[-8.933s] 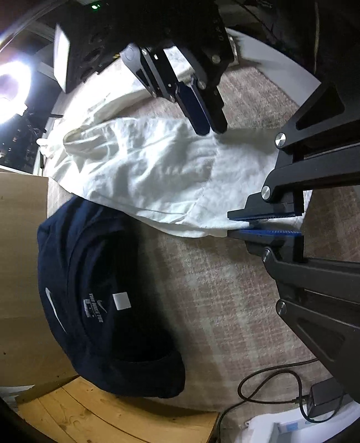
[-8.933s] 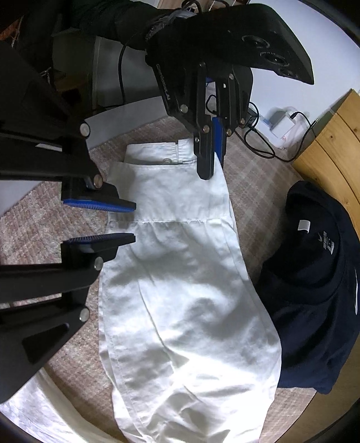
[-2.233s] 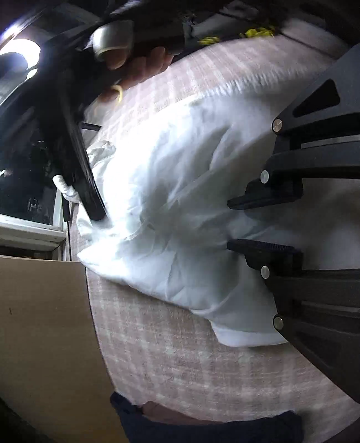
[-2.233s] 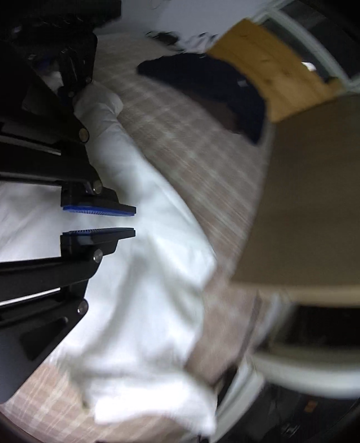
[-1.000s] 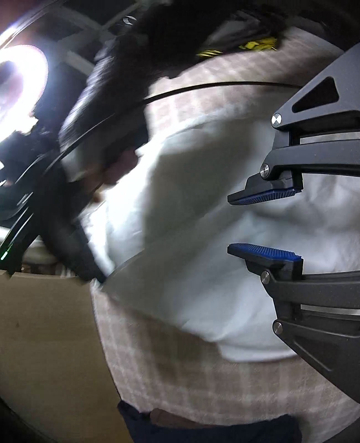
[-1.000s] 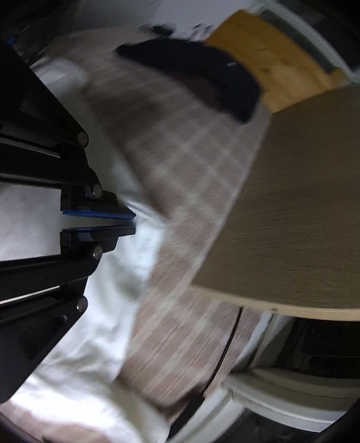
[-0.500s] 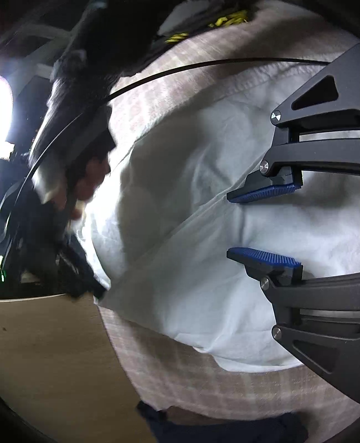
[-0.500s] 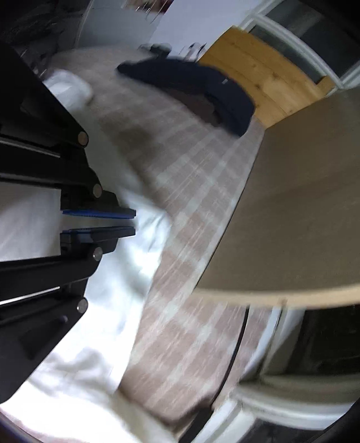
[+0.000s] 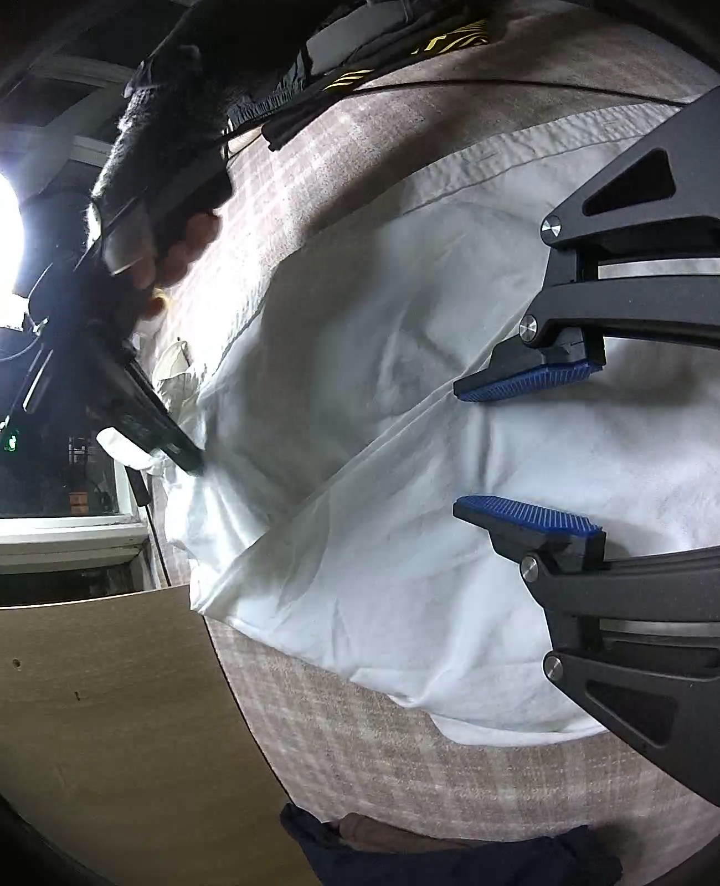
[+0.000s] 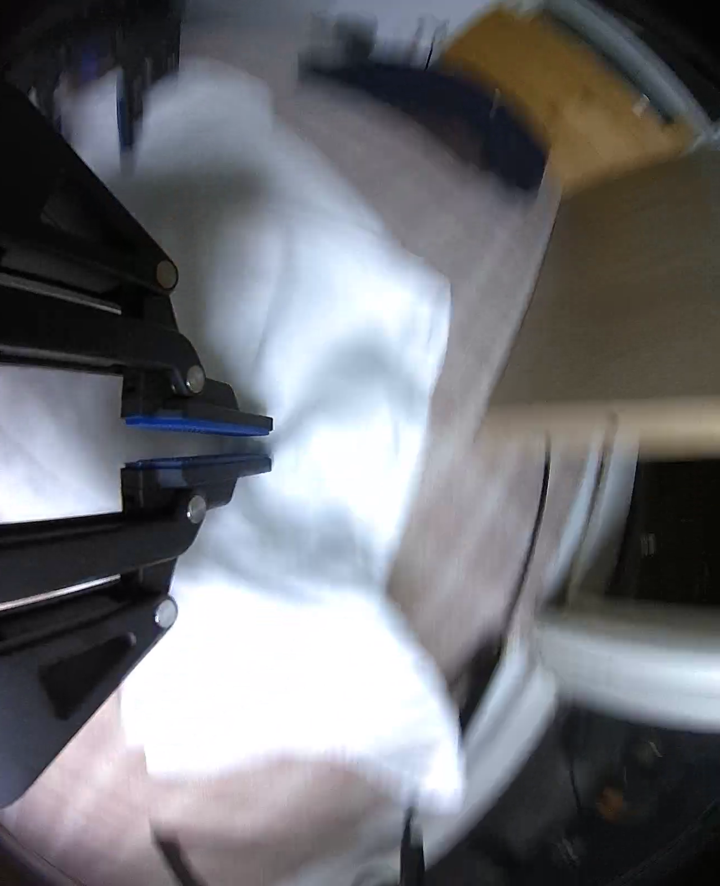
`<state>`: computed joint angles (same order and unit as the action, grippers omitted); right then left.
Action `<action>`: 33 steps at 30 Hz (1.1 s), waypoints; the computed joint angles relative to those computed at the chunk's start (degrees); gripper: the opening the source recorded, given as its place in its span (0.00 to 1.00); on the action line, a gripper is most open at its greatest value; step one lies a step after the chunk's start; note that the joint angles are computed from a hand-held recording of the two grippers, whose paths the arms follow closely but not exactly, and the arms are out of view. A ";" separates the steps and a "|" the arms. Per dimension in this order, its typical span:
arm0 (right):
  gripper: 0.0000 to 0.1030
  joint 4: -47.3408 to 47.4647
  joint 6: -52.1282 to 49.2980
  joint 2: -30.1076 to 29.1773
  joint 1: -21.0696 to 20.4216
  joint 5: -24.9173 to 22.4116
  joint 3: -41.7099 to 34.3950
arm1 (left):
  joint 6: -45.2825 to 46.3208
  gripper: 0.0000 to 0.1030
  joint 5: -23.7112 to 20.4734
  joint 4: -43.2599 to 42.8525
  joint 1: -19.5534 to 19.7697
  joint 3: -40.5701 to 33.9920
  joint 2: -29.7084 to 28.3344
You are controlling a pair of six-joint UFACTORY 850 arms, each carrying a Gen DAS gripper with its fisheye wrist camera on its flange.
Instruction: Fold clothes
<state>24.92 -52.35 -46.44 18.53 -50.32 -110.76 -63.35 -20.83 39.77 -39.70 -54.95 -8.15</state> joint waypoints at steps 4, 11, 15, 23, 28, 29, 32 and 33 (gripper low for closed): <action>0.06 8.02 -1.27 0.53 -3.58 -2.22 -1.58 | 4.37 0.33 -0.77 -3.83 0.54 -0.92 -0.41; 0.10 2.19 -3.15 2.43 -1.36 -0.23 5.03 | 9.86 0.33 -1.93 -10.06 0.31 -0.20 1.12; 0.10 3.29 1.28 4.64 -2.92 0.30 6.49 | 18.57 0.31 -7.05 -22.21 1.70 -0.22 4.90; 0.29 17.57 -12.78 19.44 -16.28 -15.57 17.01 | 20.85 0.33 -21.44 -21.27 -2.57 7.84 27.40; 0.33 21.59 -16.68 33.90 -26.18 -20.74 31.53 | 23.06 0.38 -27.51 -25.29 -4.36 13.10 40.01; 0.33 21.98 -16.99 36.78 -27.63 -21.50 34.99 | 24.74 0.38 -26.71 -27.56 -4.22 14.48 41.37; 0.33 21.75 -16.84 46.90 -27.26 -19.32 49.98 | 33.90 0.37 -21.17 -36.89 -3.86 18.76 42.08; 0.33 21.40 -15.95 49.17 -26.21 -18.81 54.25 | 38.11 0.36 -18.80 -40.71 -3.76 20.11 41.61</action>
<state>46.32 -68.30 2.74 -7.68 -69.13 -56.50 -25.24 -39.63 -0.94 -43.45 -34.84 33.47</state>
